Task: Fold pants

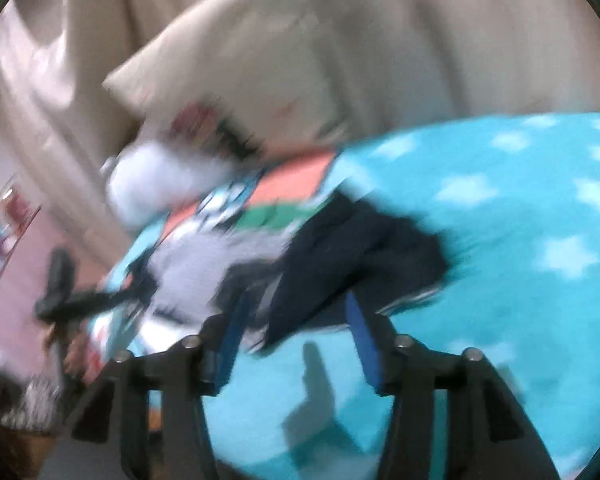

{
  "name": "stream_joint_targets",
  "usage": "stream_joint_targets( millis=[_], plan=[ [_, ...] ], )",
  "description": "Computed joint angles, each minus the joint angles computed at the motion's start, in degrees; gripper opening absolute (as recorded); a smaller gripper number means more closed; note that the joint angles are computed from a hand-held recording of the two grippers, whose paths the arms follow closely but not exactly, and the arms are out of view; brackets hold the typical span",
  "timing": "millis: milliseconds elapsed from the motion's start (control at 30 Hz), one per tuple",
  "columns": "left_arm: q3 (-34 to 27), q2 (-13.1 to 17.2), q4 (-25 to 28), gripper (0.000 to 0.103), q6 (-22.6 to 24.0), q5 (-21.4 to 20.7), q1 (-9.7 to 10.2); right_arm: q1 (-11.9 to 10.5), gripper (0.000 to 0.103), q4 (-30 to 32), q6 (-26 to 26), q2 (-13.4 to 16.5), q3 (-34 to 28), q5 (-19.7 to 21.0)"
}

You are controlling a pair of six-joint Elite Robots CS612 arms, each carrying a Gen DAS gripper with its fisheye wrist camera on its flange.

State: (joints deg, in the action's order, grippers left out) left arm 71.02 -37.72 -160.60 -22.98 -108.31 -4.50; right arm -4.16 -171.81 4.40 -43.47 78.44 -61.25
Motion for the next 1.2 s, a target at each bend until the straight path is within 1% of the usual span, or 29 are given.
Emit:
stream_joint_targets(
  millis=[67, 133, 167, 200, 233, 267, 367, 433, 467, 500, 533, 567, 600, 633, 667, 700, 800, 833, 867, 900, 933, 1000, 1100, 1133, 1167, 1200],
  plan=[
    [2.56, -1.43, -3.82, 0.045, 0.94, 1.35, 0.13, 0.01, 0.052, -0.47, 1.94, 0.19, -0.70, -4.57],
    [3.85, -2.36, -6.26, 0.046, 1.32, 1.04, 0.36, 0.38, 0.052, 0.74, 2.84, 1.16, -2.73, -8.48],
    [4.18, -2.74, -7.80, 0.055, 1.46, 1.45, 0.29, 0.67, 0.052, 1.43, 2.47, 1.62, -3.70, -9.73],
    [4.13, -2.86, -8.64, 0.061, 1.55, 2.15, 0.12, 1.15, 0.052, 2.84, 1.11, 2.29, -5.23, -10.41],
    [3.78, -2.87, -9.61, 0.068, 1.67, 3.47, -0.25, 1.62, 0.052, 4.46, -0.18, 2.93, -6.78, -10.63],
    [3.16, -2.70, -9.80, 0.071, 1.89, 4.42, -0.53, 2.04, 0.052, 7.13, -0.89, 3.36, -8.33, -11.18],
    [-0.97, -0.94, -7.24, 0.072, 4.11, 7.36, -1.80, 3.71, 0.052, 12.61, -2.51, 5.71, -13.73, -13.90],
    [-4.90, 1.43, -5.02, 0.072, 5.27, 9.71, -2.56, 5.07, 0.053, 15.46, -3.69, 7.55, -17.71, -17.43],
    [-6.50, 2.49, -3.79, 0.072, 5.79, 12.21, -3.03, 5.64, 0.053, 16.57, -4.61, 8.40, -19.44, -19.47],
    [-8.72, 3.96, -1.26, 0.072, 6.30, 16.97, -3.73, 6.30, 0.052, 18.57, -6.15, 9.38, -21.42, -22.12],
    [-9.62, 4.62, 0.45, 0.072, 6.47, 19.90, -4.09, 6.54, 0.023, 20.37, -7.04, 9.85, -22.46, -23.23],
    [-11.05, 5.66, 3.01, 0.072, 6.74, 23.52, -4.48, 6.58, 0.005, 23.65, -7.59, 10.44, -24.14, -23.43],
    [-11.51, 6.07, 4.49, 0.072, 6.53, 25.15, -4.63, 6.31, 0.005, 24.71, -7.05, 10.52, -24.79, -22.23],
    [-11.57, 6.32, 5.38, 0.072, 5.79, 25.09, -4.44, 5.97, 0.005, 23.77, -6.68, 10.23, -24.58, -21.01],
    [-11.19, 6.38, 4.72, 0.073, 4.14, 23.12, -3.95, 5.70, 0.004, 22.27, -6.54, 9.77, -24.12, -20.22],
    [-10.65, 6.28, 3.77, 0.074, 2.62, 22.25, -3.64, 5.26, 0.004, 19.70, -6.07, 9.12, -23.42, -18.66],
    [-9.17, 5.86, 1.37, 0.074, 0.08, 22.89, -3.43, 3.67, 0.003, 10.61, -2.92, 7.47, -20.63, -12.83],
    [-8.90, 5.82, 0.79, 0.074, -0.29, 23.01, -3.40, 2.84, 0.004, 5.32, -0.48, 6.99, -19.08, -10.37],
    [-8.67, 5.84, 0.32, 0.074, -0.71, 23.02, -3.39, 2.43, 0.004, 1.87, 1.38, 6.77, -17.93, -9.95],
    [-8.47, 5.91, -0.13, 0.074, -1.05, 23.17, -3.43, 2.04, 0.004, 0.20, 2.53, 6.55, -16.84, -10.36],
    [-8.21, 5.93, -0.82, 0.075, -1.02, 23.51, -3.48, 1.84, 0.004, 0.17, 3.15, 6.44, -16.23, -11.11],
    [-7.79, 5.88, -1.93, 0.075, -0.13, 24.54, -3.74, 0.99, 0.004, 2.35, 5.71, 6.12, -13.91, -13.38],
    [-7.98, 5.95, -1.88, 0.077, 0.30, 24.33, -3.68, -0.20, 0.004, 7.30, 10.62, 5.33, -11.00, -17.25],
    [-8.22, 6.09, -1.87, 0.078, 0.03, 23.97, -3.57, -0.55, 0.004, 7.63, 12.64, 4.85, -9.87, -18.50],
    [-8.26, 6.15, -2.06, 0.078, -0.15, 23.79, -3.52, -0.69, 0.007, 7.18, 14.26, 4.27, -8.82, -20.07],
    [-8.10, 6.10, -2.32, 0.079, -0.23, 23.87, -3.54, -0.75, 0.007, 6.54, 14.70, 3.76, -8.15, -21.14]
  ],
)
